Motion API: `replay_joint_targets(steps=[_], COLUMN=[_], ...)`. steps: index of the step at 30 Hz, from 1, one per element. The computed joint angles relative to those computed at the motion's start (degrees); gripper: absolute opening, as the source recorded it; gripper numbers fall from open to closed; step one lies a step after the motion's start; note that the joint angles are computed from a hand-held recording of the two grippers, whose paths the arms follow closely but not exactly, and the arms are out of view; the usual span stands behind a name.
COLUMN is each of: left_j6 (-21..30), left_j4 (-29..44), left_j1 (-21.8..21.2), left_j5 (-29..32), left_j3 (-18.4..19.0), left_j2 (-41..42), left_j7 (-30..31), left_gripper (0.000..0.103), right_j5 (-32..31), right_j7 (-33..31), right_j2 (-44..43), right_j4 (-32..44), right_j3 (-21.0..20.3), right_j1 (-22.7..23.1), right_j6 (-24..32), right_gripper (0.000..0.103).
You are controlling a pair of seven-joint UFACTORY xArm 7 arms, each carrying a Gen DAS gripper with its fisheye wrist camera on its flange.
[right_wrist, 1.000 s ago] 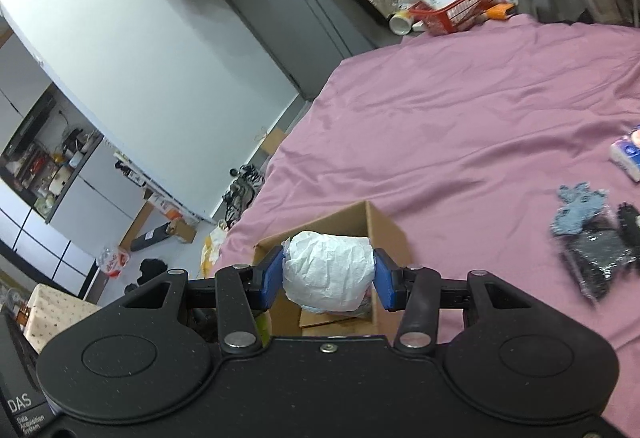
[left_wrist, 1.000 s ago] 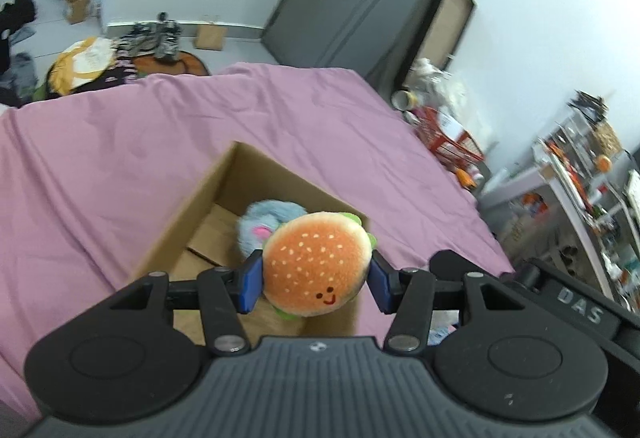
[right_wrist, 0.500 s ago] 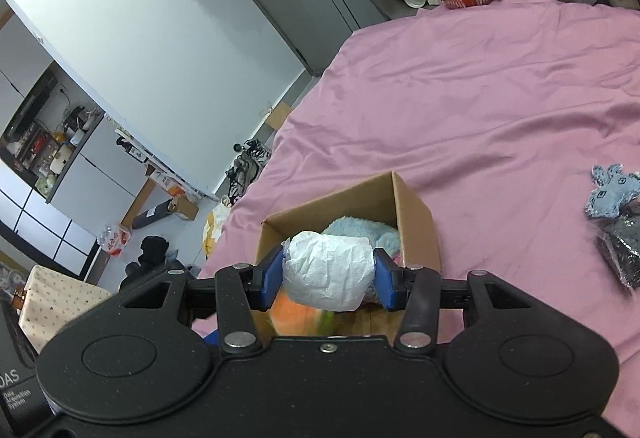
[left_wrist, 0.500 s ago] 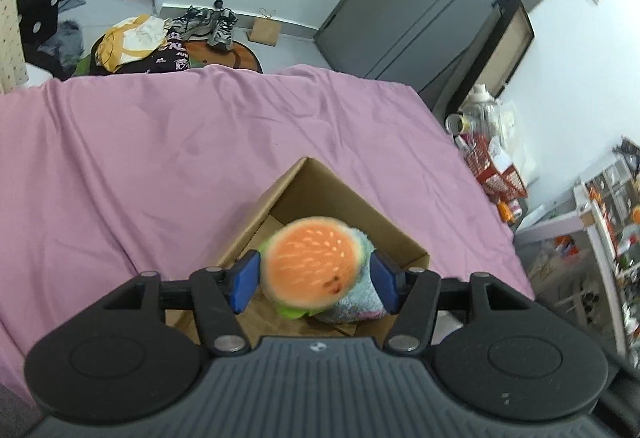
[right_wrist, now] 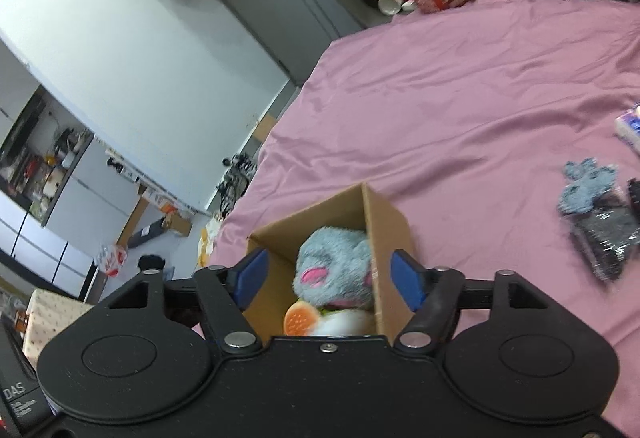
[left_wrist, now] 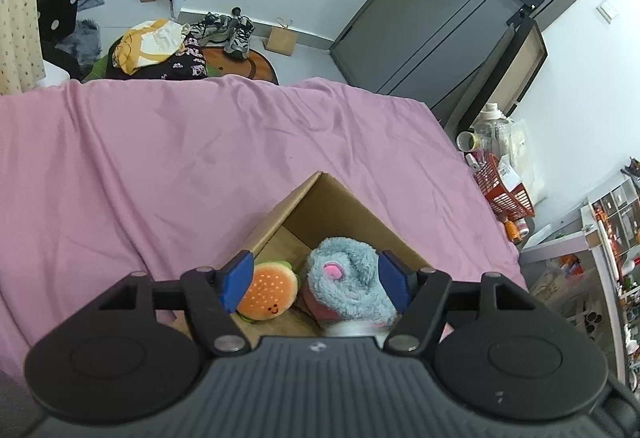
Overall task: Organize soft objects
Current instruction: 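Open the left gripper over the box while the right releases the white item, then move both grippers back toward the black fabric items in the clear bag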
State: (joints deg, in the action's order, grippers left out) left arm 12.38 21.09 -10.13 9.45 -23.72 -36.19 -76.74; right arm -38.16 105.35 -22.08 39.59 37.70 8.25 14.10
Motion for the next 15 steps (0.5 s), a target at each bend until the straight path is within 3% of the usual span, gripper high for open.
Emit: replay_joint_targets(steps=[4,10,15], left_j6=[2.17,4.53,6.16], left_j4=[1.18,3.81,5.67], left_j1=[0.24,-2.19,-3.55], left_j5=[0.82,2.45,4.05], left_j3=[-1.29,-1.53,-2.79], left_j2=[0.22,2.60,3.44], left_j7=[-0.67,0.98,1.02], left_gripper=[0.075,0.075,0.076], right_j5=[4.32,11.96,18.04], right_j7=[-2.57,-8.74,-13.22], right_j2=[-4.87,-11.55,-18.90], right_j4=[-3.59,-8.52,-12.70], right_j3=[-3.57,-7.08,-9.32], right_j1=[3.75,8.48,11.62], right_j6=[1.97,5.73,10.19], right_gripper=[0.077,0.086,0.100])
